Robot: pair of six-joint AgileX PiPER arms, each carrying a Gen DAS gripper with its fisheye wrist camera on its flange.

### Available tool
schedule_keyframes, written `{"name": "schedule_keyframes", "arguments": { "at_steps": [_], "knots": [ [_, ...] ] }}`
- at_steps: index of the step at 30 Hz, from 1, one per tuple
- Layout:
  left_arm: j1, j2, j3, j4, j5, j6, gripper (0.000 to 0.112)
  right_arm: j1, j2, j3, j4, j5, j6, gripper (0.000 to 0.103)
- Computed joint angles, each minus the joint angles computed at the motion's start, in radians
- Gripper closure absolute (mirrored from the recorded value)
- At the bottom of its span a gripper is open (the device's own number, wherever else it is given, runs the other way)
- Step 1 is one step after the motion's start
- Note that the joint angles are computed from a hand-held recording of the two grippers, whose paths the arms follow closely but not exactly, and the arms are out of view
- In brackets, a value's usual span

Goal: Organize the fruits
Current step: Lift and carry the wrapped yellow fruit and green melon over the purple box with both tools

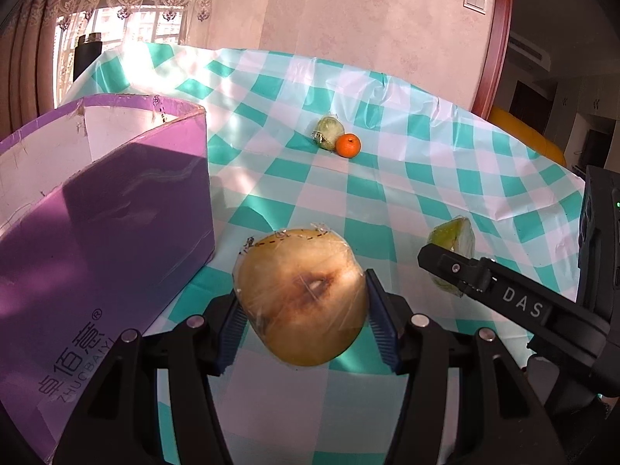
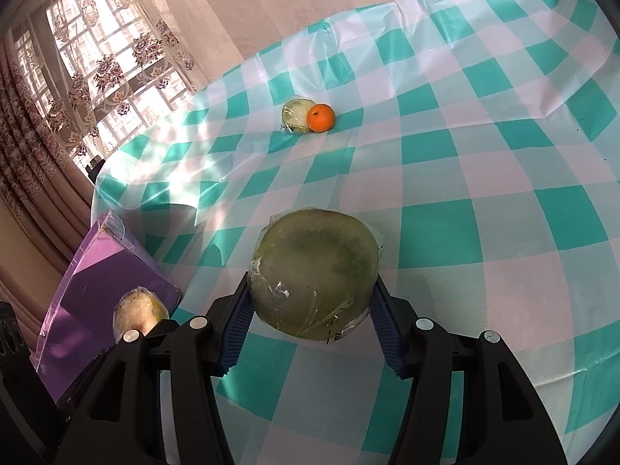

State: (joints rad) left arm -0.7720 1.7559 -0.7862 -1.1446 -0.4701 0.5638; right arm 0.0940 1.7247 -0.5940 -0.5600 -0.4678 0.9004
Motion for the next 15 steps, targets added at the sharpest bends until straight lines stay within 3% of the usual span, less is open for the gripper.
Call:
{"name": "schedule_keyframes", "arguments": {
  "at_steps": [3, 6, 15],
  "knots": [
    [-0.035, -0.049, 0.079, 0.051, -0.075, -0.067, 0.056, 0.007, -0.024, 0.034, 0.029, -0.05, -0.002, 0.047],
    [-0.112, -0.107, 0.141, -0.037, -0.199, -0.004, 0.056, 0.044, -0.052, 0.042, 0.041, -0.067, 0.006, 0.047],
    [-0.332, -0.454, 0.322, -0.312, -0.627, 0.145, 0.055, 0.262, -0.172, -0.02, 0.122, 0.036, -0.067, 0.047]
  ]
}}
